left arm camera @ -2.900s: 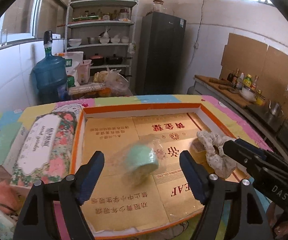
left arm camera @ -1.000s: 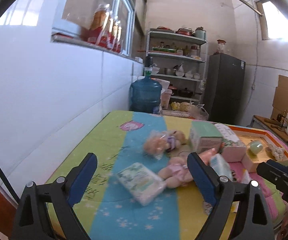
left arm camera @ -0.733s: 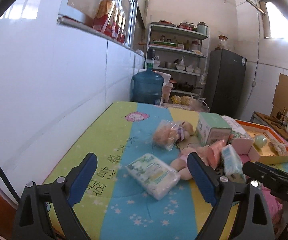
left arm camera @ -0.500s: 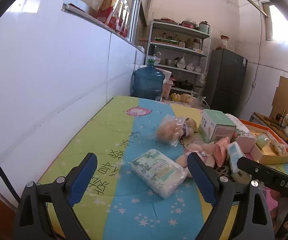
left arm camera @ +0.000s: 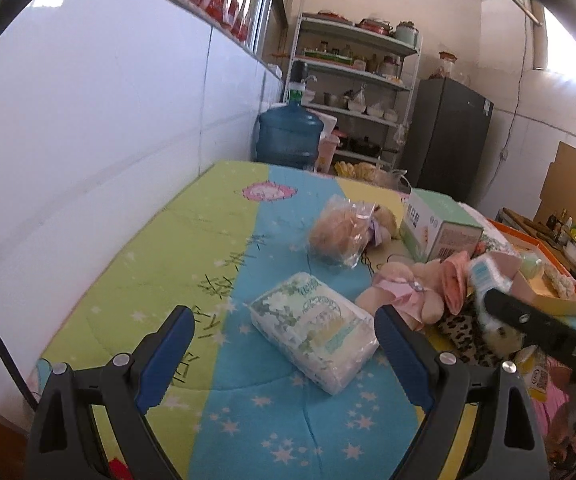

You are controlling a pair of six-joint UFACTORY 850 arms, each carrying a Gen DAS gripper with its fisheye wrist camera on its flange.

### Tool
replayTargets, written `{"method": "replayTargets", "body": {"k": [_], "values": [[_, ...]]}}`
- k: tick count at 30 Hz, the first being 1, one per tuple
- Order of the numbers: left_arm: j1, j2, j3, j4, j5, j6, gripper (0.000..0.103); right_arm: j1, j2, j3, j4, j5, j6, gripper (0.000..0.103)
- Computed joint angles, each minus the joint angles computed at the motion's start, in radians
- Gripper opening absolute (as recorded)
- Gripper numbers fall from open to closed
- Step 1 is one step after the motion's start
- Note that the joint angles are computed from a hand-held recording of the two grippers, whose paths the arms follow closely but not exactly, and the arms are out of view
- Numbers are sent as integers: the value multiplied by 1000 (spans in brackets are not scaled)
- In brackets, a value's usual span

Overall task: Organize soft objects
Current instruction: 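Grasp the floral tissue pack with the left tool while the right tool grasps the green tissue pack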

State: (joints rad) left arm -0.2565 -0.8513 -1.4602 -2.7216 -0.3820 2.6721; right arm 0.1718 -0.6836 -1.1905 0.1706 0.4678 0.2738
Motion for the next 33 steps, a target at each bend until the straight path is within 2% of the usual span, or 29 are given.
{"method": "replayTargets", "body": {"k": [7, 11, 13, 16, 17, 19, 21, 23, 27, 33], "values": [[-21, -69, -115, 5, 142, -40, 92, 25, 76, 106, 106, 189, -141, 56], [-21, -107, -176, 233, 188, -297, 90, 19, 103, 145, 55, 221, -106, 57], [-26, -112, -182, 198, 195, -270, 90, 15, 106, 152, 37, 225, -92, 57], [-29, -119, -195, 232, 210, -313, 90, 11, 103, 151, 8, 223, -64, 57], [-28, -119, -195, 264, 208, -343, 89, 10, 100, 148, -3, 219, -54, 57], [-20, -118, -188, 385, 156, -452, 71, 8, 102, 154, -28, 220, -30, 57], [-20, -116, -180, 409, 127, -467, 51, 7, 101, 156, -43, 223, -18, 57], [-17, -108, -163, 456, 83, -515, 38, 6, 102, 160, -56, 226, -7, 57], [-17, -75, -103, 309, 34, -386, 31, 5, 109, 172, -72, 235, -3, 57], [-16, 4, 3, 71, -15, -152, 30, -1, 108, 169, -120, 249, 28, 57]]}}
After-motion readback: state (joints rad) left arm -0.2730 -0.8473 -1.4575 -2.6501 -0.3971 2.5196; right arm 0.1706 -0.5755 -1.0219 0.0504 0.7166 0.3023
